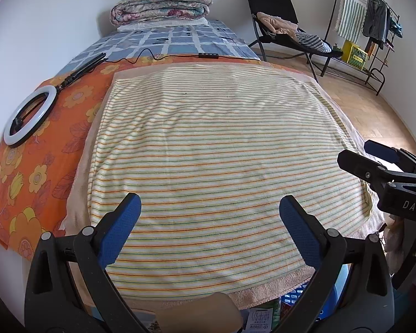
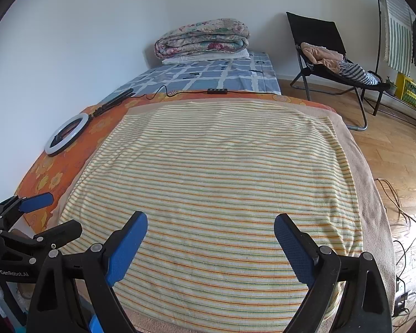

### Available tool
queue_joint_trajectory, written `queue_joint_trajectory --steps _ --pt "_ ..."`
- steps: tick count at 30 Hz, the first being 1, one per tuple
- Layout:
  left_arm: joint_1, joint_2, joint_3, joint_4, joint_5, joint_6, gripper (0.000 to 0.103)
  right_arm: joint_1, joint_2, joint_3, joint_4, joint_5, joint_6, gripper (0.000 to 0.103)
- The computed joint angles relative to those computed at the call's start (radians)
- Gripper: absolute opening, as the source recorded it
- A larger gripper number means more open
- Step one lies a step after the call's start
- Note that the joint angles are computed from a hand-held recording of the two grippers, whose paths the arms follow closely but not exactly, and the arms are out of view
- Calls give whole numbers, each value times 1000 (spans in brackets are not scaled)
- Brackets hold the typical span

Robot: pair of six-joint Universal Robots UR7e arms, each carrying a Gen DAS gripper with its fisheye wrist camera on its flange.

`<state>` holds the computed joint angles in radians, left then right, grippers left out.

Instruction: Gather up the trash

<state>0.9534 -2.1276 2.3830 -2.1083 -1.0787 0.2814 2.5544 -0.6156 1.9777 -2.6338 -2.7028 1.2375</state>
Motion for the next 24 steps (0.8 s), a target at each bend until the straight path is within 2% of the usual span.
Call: queue_joint_trajectory --steps 24 --pt "-4 -1 3 1 2 -4 102 -3 1 6 -27 6 4 94"
